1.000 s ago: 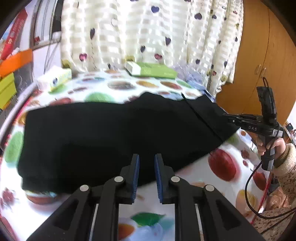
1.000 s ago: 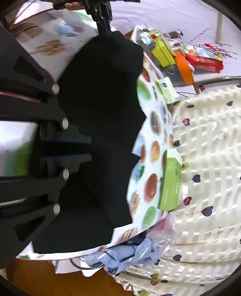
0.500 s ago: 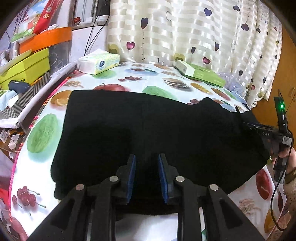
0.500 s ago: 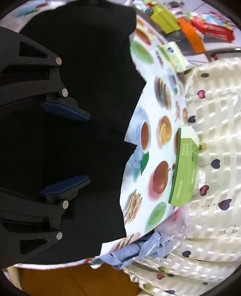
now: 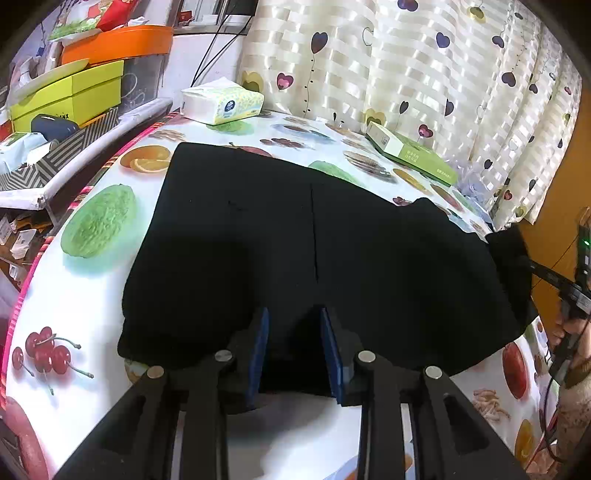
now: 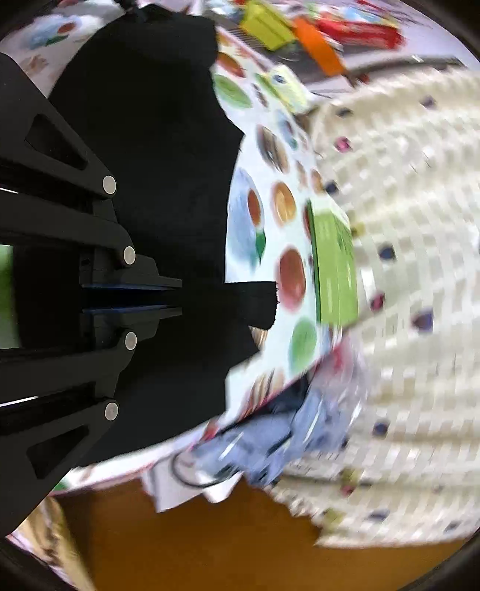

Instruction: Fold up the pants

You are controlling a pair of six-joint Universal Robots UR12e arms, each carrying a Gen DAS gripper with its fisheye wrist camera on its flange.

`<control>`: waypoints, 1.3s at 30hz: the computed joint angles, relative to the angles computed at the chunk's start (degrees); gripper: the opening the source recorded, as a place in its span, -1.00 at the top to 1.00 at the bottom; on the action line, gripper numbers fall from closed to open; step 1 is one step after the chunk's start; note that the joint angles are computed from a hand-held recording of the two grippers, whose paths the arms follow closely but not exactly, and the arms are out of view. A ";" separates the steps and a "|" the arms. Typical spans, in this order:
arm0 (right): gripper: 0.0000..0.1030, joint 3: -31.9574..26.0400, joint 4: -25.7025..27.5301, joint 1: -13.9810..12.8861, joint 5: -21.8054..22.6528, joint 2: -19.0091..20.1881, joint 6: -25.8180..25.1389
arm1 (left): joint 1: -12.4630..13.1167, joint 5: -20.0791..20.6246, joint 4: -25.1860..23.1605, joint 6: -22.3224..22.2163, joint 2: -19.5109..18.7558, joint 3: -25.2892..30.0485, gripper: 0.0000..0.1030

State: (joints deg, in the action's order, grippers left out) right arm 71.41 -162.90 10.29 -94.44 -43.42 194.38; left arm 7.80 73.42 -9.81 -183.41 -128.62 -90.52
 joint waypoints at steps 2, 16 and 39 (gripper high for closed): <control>0.87 3.07 -1.45 -0.92 0.61 -1.47 4.45 | -0.03 0.13 0.19 -0.12 0.04 -0.14 0.37; 0.88 11.42 -2.73 -3.55 4.06 -5.14 13.54 | -0.21 1.33 0.22 0.02 0.51 -0.93 0.37; 0.79 10.34 -8.24 -5.26 2.21 -5.67 4.93 | -0.60 2.79 0.13 -0.08 1.10 -1.61 0.37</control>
